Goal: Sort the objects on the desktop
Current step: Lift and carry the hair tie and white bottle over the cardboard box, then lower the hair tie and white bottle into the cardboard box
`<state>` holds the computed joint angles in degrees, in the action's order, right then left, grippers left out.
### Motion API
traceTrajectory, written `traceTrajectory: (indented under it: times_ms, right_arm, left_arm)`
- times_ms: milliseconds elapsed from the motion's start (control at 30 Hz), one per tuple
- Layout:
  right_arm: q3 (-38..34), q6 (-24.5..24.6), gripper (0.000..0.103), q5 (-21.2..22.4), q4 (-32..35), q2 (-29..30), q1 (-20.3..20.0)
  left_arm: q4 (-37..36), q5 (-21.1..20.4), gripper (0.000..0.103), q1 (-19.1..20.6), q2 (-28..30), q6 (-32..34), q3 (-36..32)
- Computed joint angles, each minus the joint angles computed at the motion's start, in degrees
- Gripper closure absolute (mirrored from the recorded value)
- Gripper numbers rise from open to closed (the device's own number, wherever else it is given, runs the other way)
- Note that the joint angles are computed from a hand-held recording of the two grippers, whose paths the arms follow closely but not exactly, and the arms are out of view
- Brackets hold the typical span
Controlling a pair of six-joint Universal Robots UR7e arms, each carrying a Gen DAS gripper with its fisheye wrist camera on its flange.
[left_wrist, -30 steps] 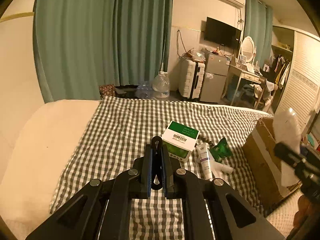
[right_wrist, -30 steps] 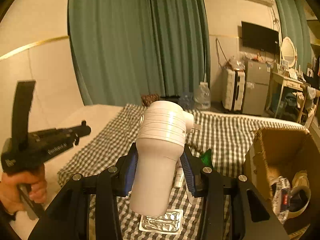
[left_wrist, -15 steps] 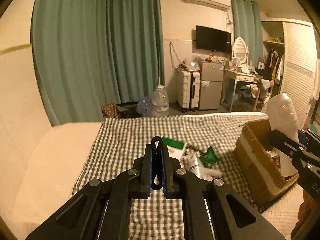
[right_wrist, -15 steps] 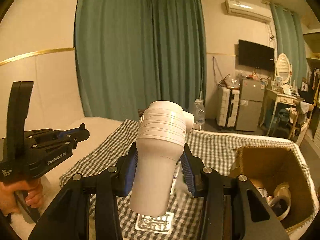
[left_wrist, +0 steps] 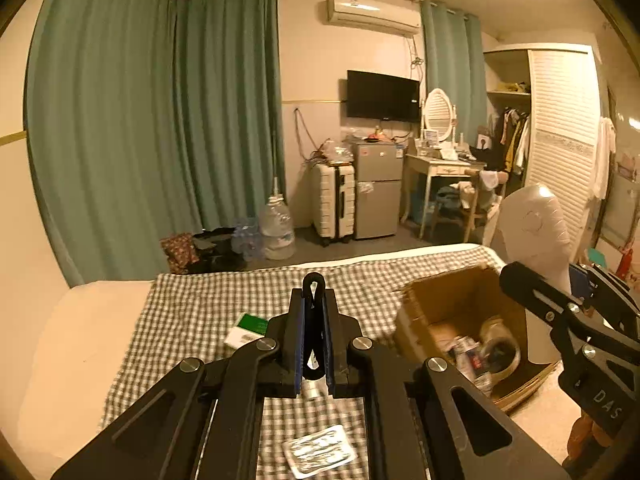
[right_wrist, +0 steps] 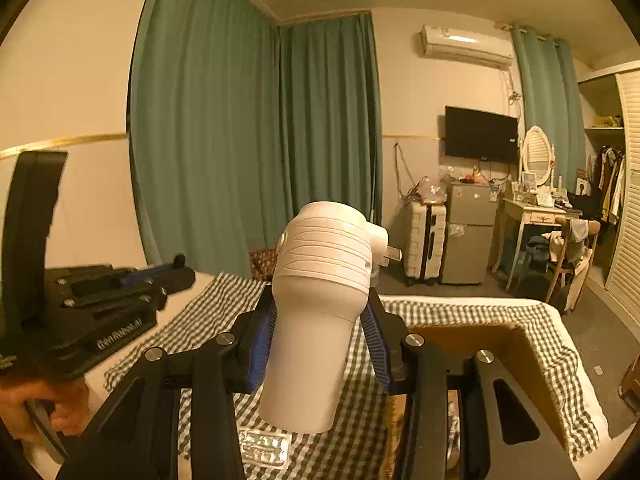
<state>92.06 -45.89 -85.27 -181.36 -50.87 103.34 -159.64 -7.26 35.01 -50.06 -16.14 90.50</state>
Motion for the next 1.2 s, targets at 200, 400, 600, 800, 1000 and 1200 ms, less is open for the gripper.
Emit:
traceTrajectory:
  times_ms: [200, 400, 600, 800, 1000, 1200]
  right_arm:
    - [0.11, -0.8, 0.062, 1.52, -1.23, -2.18, -0.92]
    - [-1.26, -1.3, 0.062, 2.15, -1.41, -3.16, -2.55]
    - [-3.83, 1.73, 0.062, 3.75, 0.82, -3.09, -5.19]
    - [-7.71, 4.58, 0.062, 6.32, 4.19, -1.57, -7.93]
    - [-11.56, 4.87, 0.062, 3.37, 7.58, 0.55, -9.47]
    - [-18.38, 5.65, 0.062, -2.08, 15.53, 4.71, -11.45]
  left_arm:
    - [-5.95, -1.6, 0.096, 0.22, 5.51, 8.11, -6.84]
    - [-11.02, -3.78, 0.096, 0.75, 11.76, 17.01, -14.75]
    - [-10.31, -7.95, 0.096, 2.26, 17.73, 19.33, -22.28]
    - [-5.31, -12.76, 0.096, 4.44, 22.65, 16.28, -27.65]
    - [-0.49, -16.97, 0.096, 7.22, 27.47, 13.77, -32.7]
    - [3.52, -20.16, 0.096, 9.79, 30.58, 12.85, -36.49]
